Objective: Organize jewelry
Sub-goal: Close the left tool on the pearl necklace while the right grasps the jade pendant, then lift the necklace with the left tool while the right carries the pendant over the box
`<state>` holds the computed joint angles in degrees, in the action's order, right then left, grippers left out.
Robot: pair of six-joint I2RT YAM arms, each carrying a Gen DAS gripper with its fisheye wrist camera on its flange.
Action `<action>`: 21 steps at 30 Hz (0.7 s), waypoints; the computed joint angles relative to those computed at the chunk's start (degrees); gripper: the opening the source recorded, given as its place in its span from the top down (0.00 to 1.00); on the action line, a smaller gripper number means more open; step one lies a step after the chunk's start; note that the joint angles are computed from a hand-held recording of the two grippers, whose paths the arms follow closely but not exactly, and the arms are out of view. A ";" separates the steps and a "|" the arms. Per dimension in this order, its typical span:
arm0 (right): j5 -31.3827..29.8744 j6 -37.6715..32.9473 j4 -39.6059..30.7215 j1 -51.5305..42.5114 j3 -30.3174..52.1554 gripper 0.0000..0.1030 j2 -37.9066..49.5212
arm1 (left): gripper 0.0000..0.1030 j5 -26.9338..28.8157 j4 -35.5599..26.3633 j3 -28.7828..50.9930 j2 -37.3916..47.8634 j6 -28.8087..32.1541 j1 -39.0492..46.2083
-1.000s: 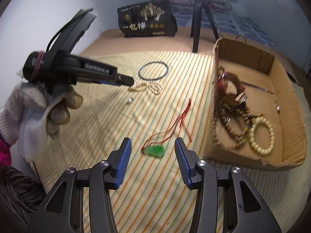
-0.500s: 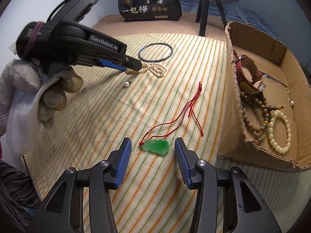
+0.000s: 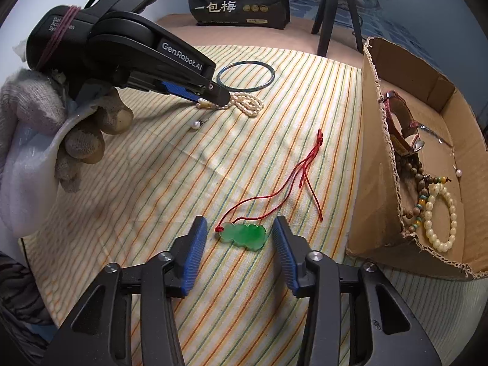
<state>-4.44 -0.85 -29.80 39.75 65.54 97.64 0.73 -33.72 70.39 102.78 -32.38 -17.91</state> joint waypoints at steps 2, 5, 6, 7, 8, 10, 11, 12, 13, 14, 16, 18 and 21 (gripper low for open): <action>0.27 -0.01 -0.14 0.05 -0.01 0.70 -0.10 | 0.88 -0.16 0.31 -0.19 0.03 0.20 0.11; -0.30 -0.18 -0.09 -0.23 -0.48 0.71 -0.61 | 0.90 0.13 0.69 -0.46 -0.19 0.07 0.26; -0.52 -0.27 0.03 -0.37 -0.49 0.71 -0.56 | 0.91 0.18 0.67 -0.72 -0.56 0.14 0.29; -0.71 -0.29 0.07 -0.46 -0.62 0.71 -0.68 | 0.95 0.25 0.53 -1.10 -1.12 0.26 0.33; -0.89 -0.29 0.10 -0.53 -0.76 0.71 -0.85 | 0.95 0.30 0.46 -1.11 -1.27 0.25 0.29; -1.14 -0.18 0.13 -0.64 -0.88 0.71 -1.01 | 0.95 0.45 0.47 -1.52 -2.10 0.08 0.28; -1.21 -0.08 0.15 -0.64 -0.92 0.71 -1.07 | 0.95 0.44 0.41 -1.64 -2.48 0.05 0.21; -1.39 -0.05 0.12 -0.71 -1.02 0.71 -1.24 | 0.95 0.49 0.38 -1.77 -2.89 0.03 0.17; -1.60 -0.03 0.06 -0.75 -1.03 0.71 -1.35 | 0.95 0.50 0.42 -2.06 -3.39 0.05 0.15; -1.79 -0.18 0.07 -0.93 -0.70 0.71 -1.05 | 0.95 0.49 0.53 -2.36 -4.03 0.04 0.06; -1.96 -0.21 0.11 -0.83 -0.82 0.71 -1.40 | 0.95 0.34 0.49 -2.73 -5.08 -0.02 -0.12; -2.14 -0.23 0.09 -0.76 -0.92 0.71 -1.86 | 0.95 0.38 0.52 -3.01 -6.22 -0.46 -0.16; -2.37 -0.24 0.12 -0.86 -0.76 0.71 -2.39 | 0.95 0.85 0.57 -3.55 -8.37 -1.10 0.02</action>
